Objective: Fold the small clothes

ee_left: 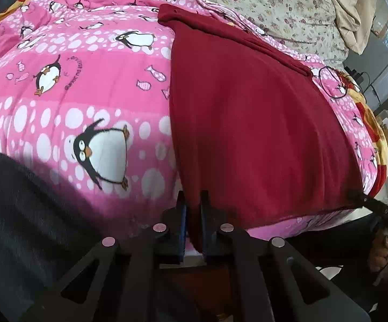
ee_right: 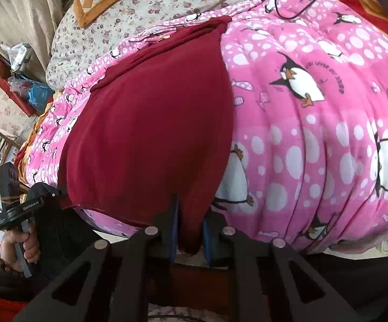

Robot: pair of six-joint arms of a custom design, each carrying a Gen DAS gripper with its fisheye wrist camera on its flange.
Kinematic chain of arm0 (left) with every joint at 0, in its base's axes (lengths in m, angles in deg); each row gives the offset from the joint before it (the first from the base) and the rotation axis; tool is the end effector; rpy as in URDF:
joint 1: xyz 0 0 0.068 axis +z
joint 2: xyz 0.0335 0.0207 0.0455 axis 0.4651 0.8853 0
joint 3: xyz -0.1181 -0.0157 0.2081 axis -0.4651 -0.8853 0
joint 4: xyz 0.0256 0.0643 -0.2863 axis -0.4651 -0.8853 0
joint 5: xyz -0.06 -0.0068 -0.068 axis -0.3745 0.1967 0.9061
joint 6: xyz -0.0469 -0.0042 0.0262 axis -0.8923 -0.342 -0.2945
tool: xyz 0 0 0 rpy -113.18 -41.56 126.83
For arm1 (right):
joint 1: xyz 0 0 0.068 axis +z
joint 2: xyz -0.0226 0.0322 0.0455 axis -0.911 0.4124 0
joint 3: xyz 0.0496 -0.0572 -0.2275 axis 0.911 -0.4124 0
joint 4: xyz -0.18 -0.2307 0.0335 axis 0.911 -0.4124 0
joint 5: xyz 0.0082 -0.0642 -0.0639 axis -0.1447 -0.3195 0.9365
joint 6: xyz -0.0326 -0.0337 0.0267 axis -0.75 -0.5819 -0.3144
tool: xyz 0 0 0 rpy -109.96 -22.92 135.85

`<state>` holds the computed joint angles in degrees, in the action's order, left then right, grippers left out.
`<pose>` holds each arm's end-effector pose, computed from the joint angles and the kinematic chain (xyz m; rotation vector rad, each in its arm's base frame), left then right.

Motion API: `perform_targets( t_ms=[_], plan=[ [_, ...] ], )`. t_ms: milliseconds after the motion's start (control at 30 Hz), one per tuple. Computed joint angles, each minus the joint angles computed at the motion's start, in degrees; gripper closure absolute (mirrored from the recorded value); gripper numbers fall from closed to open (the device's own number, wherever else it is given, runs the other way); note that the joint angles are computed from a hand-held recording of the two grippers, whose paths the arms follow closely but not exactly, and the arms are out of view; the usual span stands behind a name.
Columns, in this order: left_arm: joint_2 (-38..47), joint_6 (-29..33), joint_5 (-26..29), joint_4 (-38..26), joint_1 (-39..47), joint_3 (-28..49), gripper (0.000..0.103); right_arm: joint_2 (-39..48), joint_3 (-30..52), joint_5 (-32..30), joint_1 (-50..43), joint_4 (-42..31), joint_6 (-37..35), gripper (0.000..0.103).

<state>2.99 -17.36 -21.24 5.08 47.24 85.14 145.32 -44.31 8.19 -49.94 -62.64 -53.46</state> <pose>0.2469 0.0718 0.1817 -0.1023 2.6297 -0.4225 0.2456 0.0806 0.1533 -0.0064 2.5327 0.6637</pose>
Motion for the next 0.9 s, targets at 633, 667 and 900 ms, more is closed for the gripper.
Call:
perform_targets(
  t_ms=[633,667,900],
  plan=[
    [-5.6,6.23,11.67,-7.63,8.23,3.19,0.103,-7.17,0.1,2.57,4.45,2.9,0.0,0.095],
    [-6.63,7.61,14.25,-9.42,10.2,4.56,0.103,-10.58,-0.62,2.96,4.69,2.24,-0.05,0.095],
    [-8.23,22.16,34.01,-26.79,26.09,17.3,0.103,-31.86,0.7,2.34,4.63,-6.72,-2.47,0.096]
  ],
)
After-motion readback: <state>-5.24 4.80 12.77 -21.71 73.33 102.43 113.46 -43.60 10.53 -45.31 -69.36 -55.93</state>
